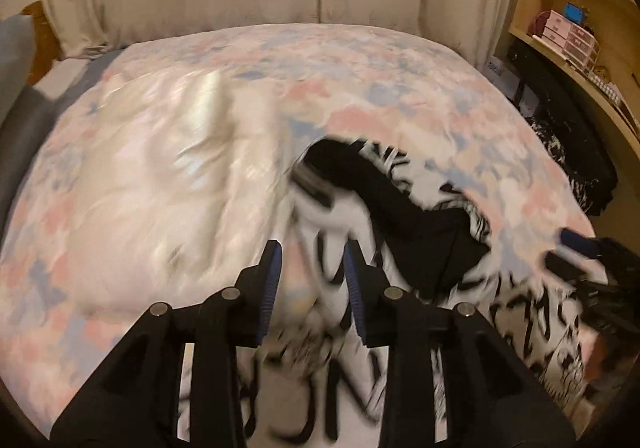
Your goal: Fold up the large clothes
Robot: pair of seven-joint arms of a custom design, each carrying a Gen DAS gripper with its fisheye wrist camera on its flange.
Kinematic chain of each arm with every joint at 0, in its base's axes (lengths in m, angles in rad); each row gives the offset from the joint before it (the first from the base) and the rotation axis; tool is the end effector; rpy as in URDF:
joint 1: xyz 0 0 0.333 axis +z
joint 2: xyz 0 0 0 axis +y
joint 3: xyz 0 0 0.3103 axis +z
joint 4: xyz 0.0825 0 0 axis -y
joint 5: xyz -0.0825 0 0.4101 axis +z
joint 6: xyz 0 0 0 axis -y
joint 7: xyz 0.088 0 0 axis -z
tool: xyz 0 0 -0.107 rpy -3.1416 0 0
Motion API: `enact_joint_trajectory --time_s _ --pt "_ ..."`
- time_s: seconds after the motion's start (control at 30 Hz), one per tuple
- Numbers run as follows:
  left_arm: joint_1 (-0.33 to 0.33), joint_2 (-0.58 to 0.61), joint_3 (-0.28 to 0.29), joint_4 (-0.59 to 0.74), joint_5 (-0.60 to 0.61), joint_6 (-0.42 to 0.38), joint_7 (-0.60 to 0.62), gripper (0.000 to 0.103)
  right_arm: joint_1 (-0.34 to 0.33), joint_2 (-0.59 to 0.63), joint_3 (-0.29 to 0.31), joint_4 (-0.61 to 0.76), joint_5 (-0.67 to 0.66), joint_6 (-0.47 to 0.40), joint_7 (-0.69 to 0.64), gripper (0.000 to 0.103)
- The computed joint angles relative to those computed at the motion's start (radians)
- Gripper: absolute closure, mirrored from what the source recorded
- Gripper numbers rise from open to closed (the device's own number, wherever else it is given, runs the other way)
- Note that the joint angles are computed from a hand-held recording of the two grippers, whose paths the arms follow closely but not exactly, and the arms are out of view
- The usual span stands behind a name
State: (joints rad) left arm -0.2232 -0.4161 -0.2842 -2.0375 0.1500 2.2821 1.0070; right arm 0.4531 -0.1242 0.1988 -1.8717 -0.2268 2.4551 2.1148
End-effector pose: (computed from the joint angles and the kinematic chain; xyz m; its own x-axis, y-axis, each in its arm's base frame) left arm 0.4298 -0.2658 0.6723 -0.0507 -0.9947 0.0898 -0.7772 -0.0172 -0.6290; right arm 0.4720 0.3685 0.6346 0.2763 -0.9544 -0.1134 -0.7382 -0.1351 -0.6609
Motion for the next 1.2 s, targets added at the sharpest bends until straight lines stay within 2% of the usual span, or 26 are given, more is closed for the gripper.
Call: enact_joint_trajectory --time_s 0.13,0.27,0.43,0.47,0.5,0.53,0.6,0.67,0.77,0.93,1.13,1.2 --pt "0.021 0.153 -0.005 0.109 0.043 0.057 -0.016 0.074 0.011 0.248 -0.024 0.236 0.060 0.020 -0.090 0.046" --pt "0.018 0.246 0.016 0.164 0.061 0.107 0.001 0.074 0.040 0.451 -0.044 0.443 0.092 0.009 -0.180 0.046" --pt "0.019 0.329 0.046 0.209 0.040 0.163 0.015 0.074 0.127 0.627 -0.111 0.625 0.003 -0.026 -0.199 0.046" --pt "0.019 0.338 0.049 0.213 0.039 0.165 0.015 0.074 0.142 0.641 -0.123 0.631 -0.014 -0.023 -0.189 0.050" --pt "0.020 0.353 0.052 0.225 0.040 0.165 0.016 0.074 0.155 0.666 -0.133 0.655 -0.032 -0.018 -0.191 0.059" --pt "0.019 0.355 0.054 0.222 0.040 0.171 0.014 0.074 0.161 0.685 -0.133 0.673 -0.040 -0.022 -0.217 0.086" --pt "0.017 0.372 0.058 0.236 0.034 0.179 0.022 0.074 0.186 0.664 -0.154 0.624 -0.092 0.027 -0.242 0.090" --pt "0.012 0.380 0.058 0.241 0.033 0.191 0.034 0.074 0.196 0.601 -0.156 0.527 -0.143 0.086 -0.298 0.099" --pt "-0.003 0.377 0.050 0.233 0.037 0.181 0.060 0.074 0.208 0.510 -0.164 0.390 -0.228 0.140 -0.322 0.099" --pt "-0.031 0.372 0.033 0.196 0.051 0.104 0.096 0.074 0.195 0.415 -0.158 0.240 -0.342 0.160 -0.317 0.103" --pt "-0.059 0.401 0.019 0.128 0.093 0.013 0.047 0.075 0.139 0.383 -0.133 0.140 -0.307 0.108 -0.251 0.103" --pt "-0.062 0.414 0.023 0.118 0.101 0.007 0.023 0.075 0.105 0.362 -0.126 0.108 -0.253 0.140 -0.227 0.103"
